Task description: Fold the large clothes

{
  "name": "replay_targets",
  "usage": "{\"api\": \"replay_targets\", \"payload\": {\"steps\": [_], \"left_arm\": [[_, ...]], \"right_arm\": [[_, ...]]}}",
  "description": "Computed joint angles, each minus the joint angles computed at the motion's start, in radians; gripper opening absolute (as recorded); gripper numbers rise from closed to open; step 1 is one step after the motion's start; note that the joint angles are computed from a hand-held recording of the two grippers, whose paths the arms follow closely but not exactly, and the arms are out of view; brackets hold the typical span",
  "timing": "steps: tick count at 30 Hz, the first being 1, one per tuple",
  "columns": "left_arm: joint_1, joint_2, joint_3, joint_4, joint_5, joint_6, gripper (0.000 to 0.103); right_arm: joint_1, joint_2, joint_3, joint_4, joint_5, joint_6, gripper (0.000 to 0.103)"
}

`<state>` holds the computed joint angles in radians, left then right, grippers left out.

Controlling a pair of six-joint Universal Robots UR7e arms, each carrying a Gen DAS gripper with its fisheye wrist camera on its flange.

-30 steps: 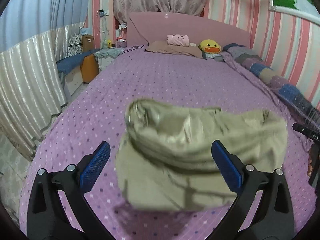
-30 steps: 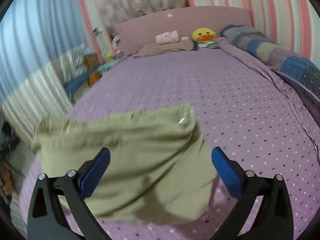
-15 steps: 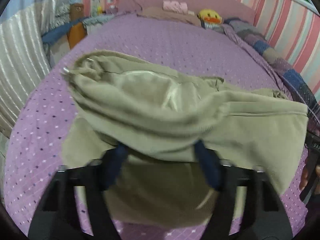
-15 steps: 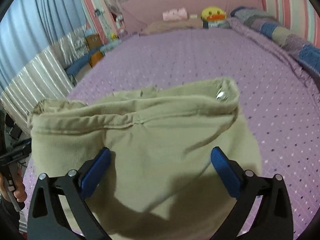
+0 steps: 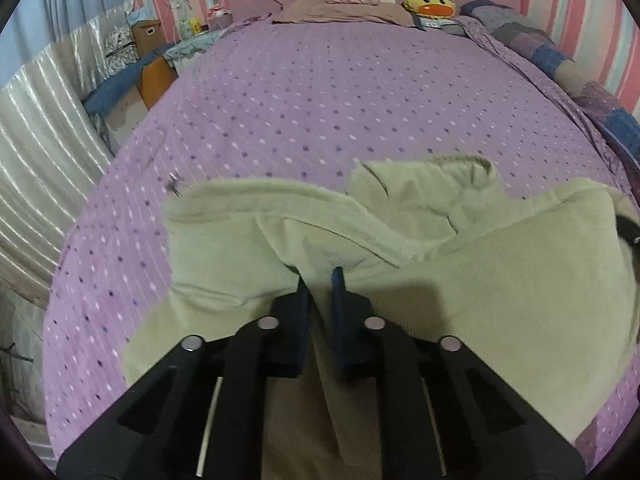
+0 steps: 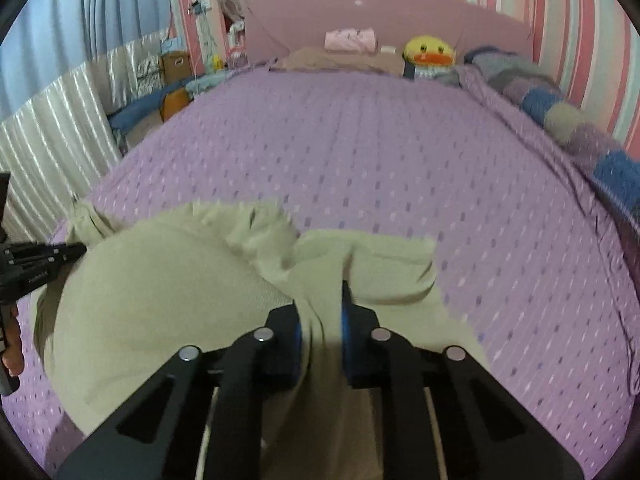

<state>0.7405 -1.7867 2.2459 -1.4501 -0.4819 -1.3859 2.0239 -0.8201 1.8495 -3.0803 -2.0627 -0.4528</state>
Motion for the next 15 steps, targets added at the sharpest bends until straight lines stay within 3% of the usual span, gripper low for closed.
{"api": "replay_targets", "payload": {"steps": [4, 8, 12, 15], "left_arm": [[0.068, 0.061, -0.051, -0.077, 0.041, 0.063, 0.005], [0.141, 0.129, -0.100, -0.112, 0.072, 0.101, 0.005], [0.206, 0.196, -0.159, -0.128, 0.082, 0.135, 0.005], [0.254, 0.266, -0.203, -0.052, 0.089, 0.096, 0.005]], "right_arm": [[0.011, 0.065, -0.095, -0.010, -0.006, 0.005, 0.014], [0.019, 0.170, -0.199, -0.043, -0.076, -0.056, 0.014], [0.008, 0.249, -0.310, 0.056, -0.127, -0.030, 0.014], [-0.012, 0.279, -0.350, 0.151, -0.148, 0.013, 0.015]]}}
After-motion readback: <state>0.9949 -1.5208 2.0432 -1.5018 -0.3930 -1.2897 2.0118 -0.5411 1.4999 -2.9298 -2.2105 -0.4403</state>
